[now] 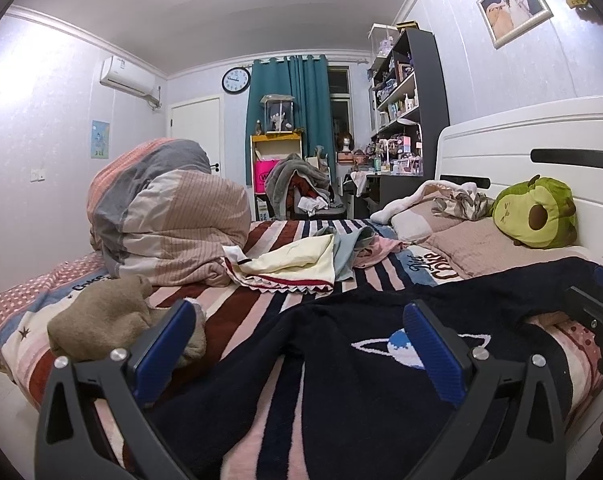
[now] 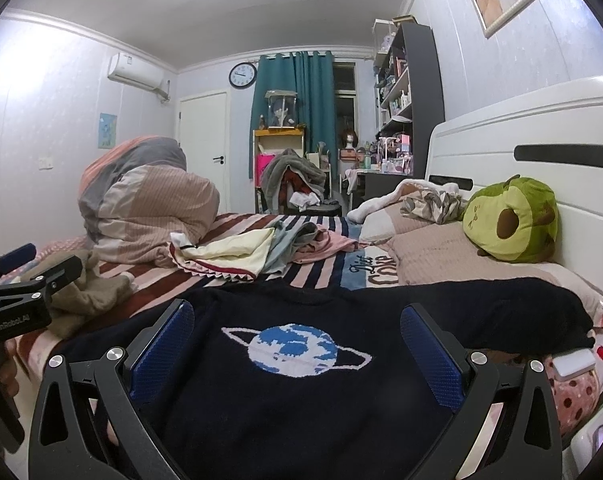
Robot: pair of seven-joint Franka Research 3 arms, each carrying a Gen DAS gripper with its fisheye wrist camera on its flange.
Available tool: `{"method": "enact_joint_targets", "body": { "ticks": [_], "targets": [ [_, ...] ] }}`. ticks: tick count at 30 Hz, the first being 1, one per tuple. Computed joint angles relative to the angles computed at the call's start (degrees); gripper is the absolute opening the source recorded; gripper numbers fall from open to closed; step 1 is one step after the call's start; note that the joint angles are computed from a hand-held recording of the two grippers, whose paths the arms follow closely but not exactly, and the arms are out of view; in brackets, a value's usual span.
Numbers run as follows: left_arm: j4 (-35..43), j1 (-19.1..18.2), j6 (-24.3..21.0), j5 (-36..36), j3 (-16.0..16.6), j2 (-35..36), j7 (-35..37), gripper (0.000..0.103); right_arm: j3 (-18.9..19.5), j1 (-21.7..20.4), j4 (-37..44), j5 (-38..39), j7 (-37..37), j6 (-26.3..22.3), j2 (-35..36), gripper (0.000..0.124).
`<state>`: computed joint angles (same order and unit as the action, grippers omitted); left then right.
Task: Fold small clothes
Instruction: 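Lower the left gripper onto the sweater sleeve and close on it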
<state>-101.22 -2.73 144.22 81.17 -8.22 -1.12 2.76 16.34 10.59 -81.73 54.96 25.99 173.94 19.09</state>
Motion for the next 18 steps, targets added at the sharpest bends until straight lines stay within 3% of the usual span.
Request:
{"method": "enact_joint_targets", "body": {
  "ticks": [5, 8, 12, 18],
  "targets": [
    [-1.45, 1.39, 2.03, -2.52, 1.15, -0.30, 1.96, 0.102, -2.85, 2.97, -1.44, -5.99, 6.27, -0.24, 0.49, 0.102],
    [-2.89, 2.71, 2.54, -3.27, 1.95, -0.53, 2.81, 0.102, -4.00, 3.91, -0.44, -10.93, 10.68, -3.23, 1.83, 0.102],
    [-8.74, 7.00, 14.13, -6.13, 4.92, -2.65, 1.70, 0.102, -3.40, 3.30, 1.41, -13.00, 13.40, -11.51, 3.58, 0.102],
    [-16.75, 13.29, 22.30, -8.38, 7.18, -4.36, 3.61, 0.102, -4.86, 4.47, 3.88, -17.53, 17.90, -19.30, 5.75, 0.101]
  ]
}}
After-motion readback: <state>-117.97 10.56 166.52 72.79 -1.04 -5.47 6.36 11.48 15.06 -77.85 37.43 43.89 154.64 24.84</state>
